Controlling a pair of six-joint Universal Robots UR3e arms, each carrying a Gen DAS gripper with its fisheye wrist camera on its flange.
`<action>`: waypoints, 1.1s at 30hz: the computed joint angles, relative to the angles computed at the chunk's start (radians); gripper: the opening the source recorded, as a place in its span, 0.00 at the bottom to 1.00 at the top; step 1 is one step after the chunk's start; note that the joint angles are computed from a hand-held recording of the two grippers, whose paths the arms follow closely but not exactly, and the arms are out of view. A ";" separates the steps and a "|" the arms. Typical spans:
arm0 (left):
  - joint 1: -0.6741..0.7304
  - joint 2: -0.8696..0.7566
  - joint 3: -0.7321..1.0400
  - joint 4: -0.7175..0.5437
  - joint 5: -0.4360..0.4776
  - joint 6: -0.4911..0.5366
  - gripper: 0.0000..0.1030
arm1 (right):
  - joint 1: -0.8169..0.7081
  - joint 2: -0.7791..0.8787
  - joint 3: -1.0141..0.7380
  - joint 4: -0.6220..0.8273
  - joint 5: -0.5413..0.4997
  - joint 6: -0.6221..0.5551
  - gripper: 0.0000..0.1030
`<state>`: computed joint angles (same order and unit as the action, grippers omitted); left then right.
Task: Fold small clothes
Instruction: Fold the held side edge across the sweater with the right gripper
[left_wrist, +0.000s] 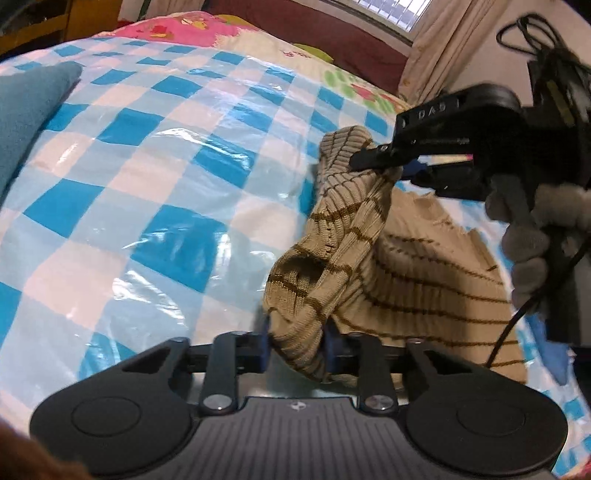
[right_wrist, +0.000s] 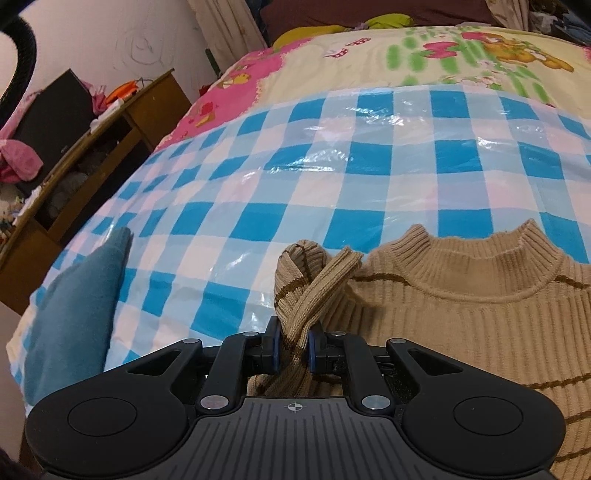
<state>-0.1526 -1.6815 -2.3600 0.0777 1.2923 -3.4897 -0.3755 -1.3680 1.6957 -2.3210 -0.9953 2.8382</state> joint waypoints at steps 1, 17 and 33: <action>-0.009 0.002 0.013 -0.008 -0.003 -0.002 0.23 | -0.010 -0.004 0.002 0.004 0.006 -0.004 0.12; -0.257 -0.194 0.500 -0.198 -0.105 0.053 0.21 | -0.361 -0.139 -0.003 0.247 0.186 -0.213 0.12; -0.472 -0.618 1.153 -0.517 -0.077 0.080 0.21 | -0.658 0.030 -0.052 0.314 0.217 -0.341 0.12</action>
<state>-0.6241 -2.2990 -1.2066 -0.4394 1.2151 -3.4101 -1.0331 -1.3381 1.6433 -2.0067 -0.7779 2.4971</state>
